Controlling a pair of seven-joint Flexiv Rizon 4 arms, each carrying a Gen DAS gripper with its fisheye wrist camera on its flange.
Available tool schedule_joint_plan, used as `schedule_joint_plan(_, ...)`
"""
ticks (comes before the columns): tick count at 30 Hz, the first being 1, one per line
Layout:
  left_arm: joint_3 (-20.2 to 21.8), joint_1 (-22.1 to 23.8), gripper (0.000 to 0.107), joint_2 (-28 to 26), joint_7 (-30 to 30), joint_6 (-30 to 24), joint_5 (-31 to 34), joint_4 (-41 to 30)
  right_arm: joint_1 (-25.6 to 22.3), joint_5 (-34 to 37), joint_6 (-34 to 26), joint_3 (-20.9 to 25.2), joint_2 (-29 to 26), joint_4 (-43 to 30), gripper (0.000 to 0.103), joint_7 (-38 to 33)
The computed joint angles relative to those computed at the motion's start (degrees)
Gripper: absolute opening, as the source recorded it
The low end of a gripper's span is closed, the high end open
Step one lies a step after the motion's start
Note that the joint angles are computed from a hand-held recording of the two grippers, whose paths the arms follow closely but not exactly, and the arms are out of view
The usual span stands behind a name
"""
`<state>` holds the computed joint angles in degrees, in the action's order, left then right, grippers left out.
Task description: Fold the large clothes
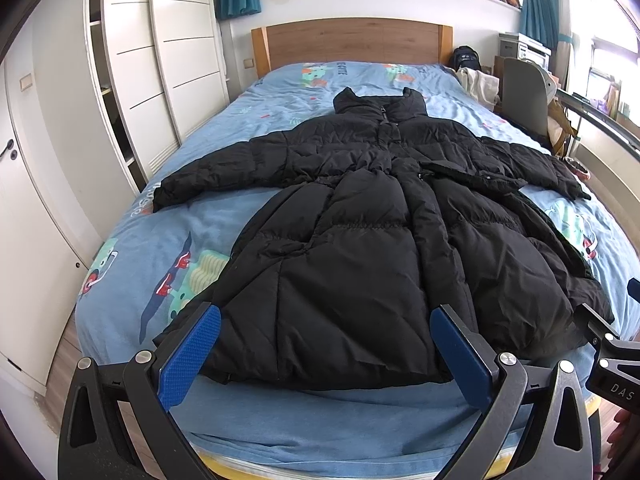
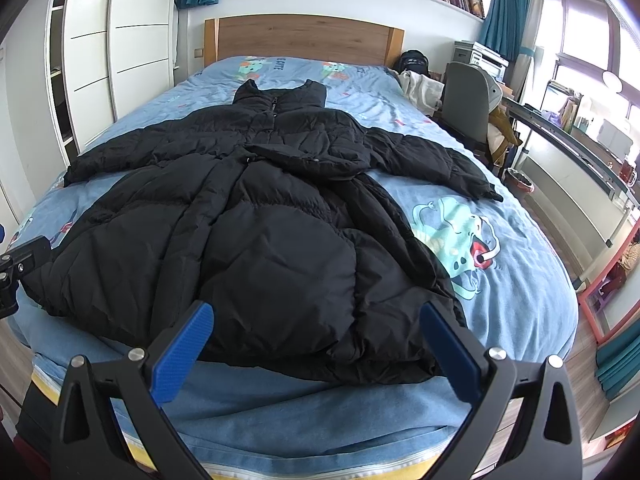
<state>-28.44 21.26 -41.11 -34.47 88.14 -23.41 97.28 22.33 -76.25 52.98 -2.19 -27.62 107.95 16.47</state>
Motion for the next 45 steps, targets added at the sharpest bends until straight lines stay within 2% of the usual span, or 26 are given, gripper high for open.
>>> schedule_joint_plan(4, -0.2, 0.3, 0.103, 0.1, -0.3, 0.6, 0.4, 0.5, 0.0, 0.0, 0.0, 0.0, 0.0, 0.0, 0.103, 0.0)
schedule_joint_plan(5, 1.2, -0.8, 0.103, -0.2, -0.6, -0.8, 0.2, -1.3, 0.0, 0.1, 0.1, 0.1, 0.1, 0.1, 0.103, 0.0)
schedule_joint_plan(15, 6.3, -4.3, 0.103, 0.0, -2.9, 0.2, 1.0, -2.7, 0.1, 0.7, 0.3, 0.2, -0.3, -0.1, 0.103, -0.2)
schedule_joint_plan(45, 13.8, -10.0, 0.103, 0.3, -6.9, -1.7, 4.2, -4.7, -0.9, 0.2, 5.1, -1.2, -1.6, -0.4, 0.103, 0.8)
